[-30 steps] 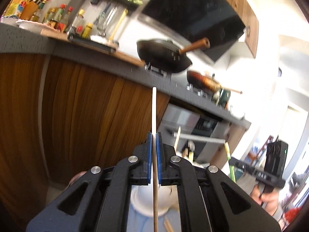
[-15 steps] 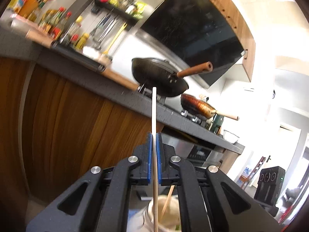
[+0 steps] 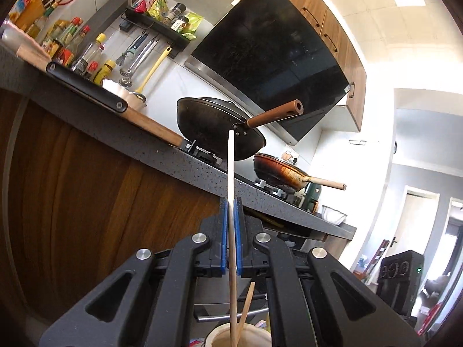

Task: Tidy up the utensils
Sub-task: 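Lift chopstick and tongs and lower them into the ceramic holder, then open both tools to release chopstick and tongs into the holder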

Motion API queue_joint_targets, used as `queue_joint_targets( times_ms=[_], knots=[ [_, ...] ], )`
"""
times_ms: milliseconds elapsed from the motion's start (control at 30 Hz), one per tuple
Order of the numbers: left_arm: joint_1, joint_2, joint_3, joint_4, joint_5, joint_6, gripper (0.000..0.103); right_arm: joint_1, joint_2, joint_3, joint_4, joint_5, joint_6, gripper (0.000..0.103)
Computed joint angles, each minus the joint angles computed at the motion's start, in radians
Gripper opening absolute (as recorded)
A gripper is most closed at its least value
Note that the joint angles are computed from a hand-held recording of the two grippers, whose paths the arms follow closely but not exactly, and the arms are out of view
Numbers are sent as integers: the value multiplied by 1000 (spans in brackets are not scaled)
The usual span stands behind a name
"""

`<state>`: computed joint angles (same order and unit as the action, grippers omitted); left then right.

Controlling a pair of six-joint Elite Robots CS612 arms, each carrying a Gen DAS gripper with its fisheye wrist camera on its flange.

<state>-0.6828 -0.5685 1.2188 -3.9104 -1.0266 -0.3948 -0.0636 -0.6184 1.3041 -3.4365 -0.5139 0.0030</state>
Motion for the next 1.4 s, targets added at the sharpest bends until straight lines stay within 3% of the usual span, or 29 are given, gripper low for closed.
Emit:
queue_joint_targets(
  times_ms=[100, 500, 833, 1400],
  knots=[
    [3, 9, -9, 2, -35, -7, 4, 5, 2, 0, 10, -10, -13, 10],
    [-10, 12, 6, 48, -6, 12, 4, 14, 24, -3, -83, -68, 13, 10],
    [-16, 1, 24, 93, -11, 35, 4, 27, 2, 48, -12, -151, -135, 10],
    [-19, -15, 46, 155, 5, 18, 6, 25, -22, 88, 54, -192, -229, 11]
  ],
)
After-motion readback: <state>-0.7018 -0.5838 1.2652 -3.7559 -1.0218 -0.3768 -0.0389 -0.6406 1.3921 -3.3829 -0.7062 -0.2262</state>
